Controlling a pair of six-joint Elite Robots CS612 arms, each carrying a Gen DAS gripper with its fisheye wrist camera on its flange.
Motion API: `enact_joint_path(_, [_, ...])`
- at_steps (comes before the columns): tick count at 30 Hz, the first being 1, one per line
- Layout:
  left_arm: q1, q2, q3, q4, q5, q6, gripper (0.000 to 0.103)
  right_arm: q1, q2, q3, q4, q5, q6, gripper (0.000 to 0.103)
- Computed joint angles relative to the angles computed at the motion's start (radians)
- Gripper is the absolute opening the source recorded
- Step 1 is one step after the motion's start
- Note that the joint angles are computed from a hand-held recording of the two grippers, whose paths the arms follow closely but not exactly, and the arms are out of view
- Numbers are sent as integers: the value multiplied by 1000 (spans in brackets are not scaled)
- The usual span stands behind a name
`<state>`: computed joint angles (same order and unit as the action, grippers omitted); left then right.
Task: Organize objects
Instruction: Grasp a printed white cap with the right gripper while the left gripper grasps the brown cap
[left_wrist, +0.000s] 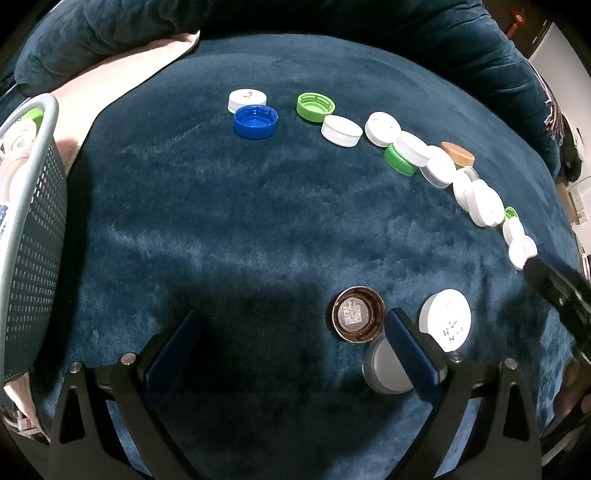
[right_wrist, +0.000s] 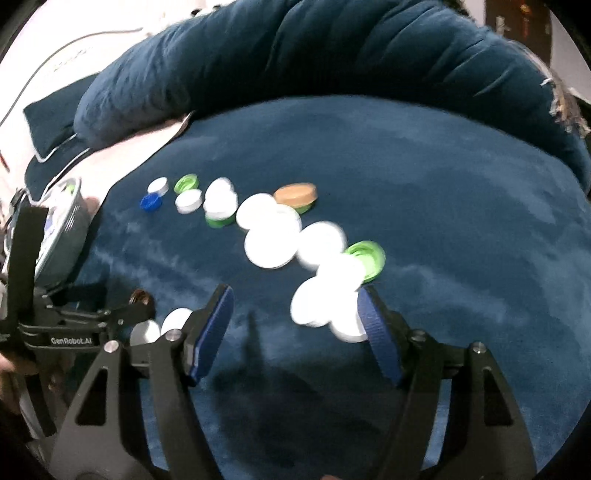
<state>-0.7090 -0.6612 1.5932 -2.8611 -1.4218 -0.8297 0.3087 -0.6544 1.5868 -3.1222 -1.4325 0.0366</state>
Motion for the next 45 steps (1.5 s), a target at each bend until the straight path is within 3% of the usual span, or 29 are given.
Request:
enact_joint_path(2, [0,0,0,-1,-1,-2,100,-20,6,3,-14,151,28,71])
enact_joint_path(3, [-1,0,0,0,-1,-3,100,-27,6,7,-29,193,35,71])
enact_joint_path(5, [-2,1,-2,4,-1,-4,100,-26,2,15,-51,196,32,71])
enact_joint_path(15, [-6,0,-5,10,6,-4,101,-8,14,-9,-42,57,59,71])
enact_joint_path(23, [-10,-1,-4,10,6,7,101,28,52,-88,27,-136,-58,70])
enact_joint_path(24, [-10,-1,-3,10,4,7,101,32,55,-93,33,-154,-77,63])
enact_joint_path(25, [-10,-2,-3,9,2,5,101,37,59,-97,30,-175,-99,41])
enact_joint_path(27, [-9,-2,-4,9,-1,3,101,45,63,-98,17,-211,-132,16])
enact_joint_path(35, [-7,-14,20,0,-2,-4,101,20,30,-49,-9,-64,-57,15])
enact_joint_path(39, [-7,-31,56,-18,-1,-2,101,21,24,-42,19,-20,-70,18])
enact_joint_path(41, [-10,-29,59,-21,1,-5,101,8,22,-34,9,73,-68,18])
enact_joint_path(45, [-10,-31,63,-24,1,-6,101,4,22,-31,3,130,-62,18])
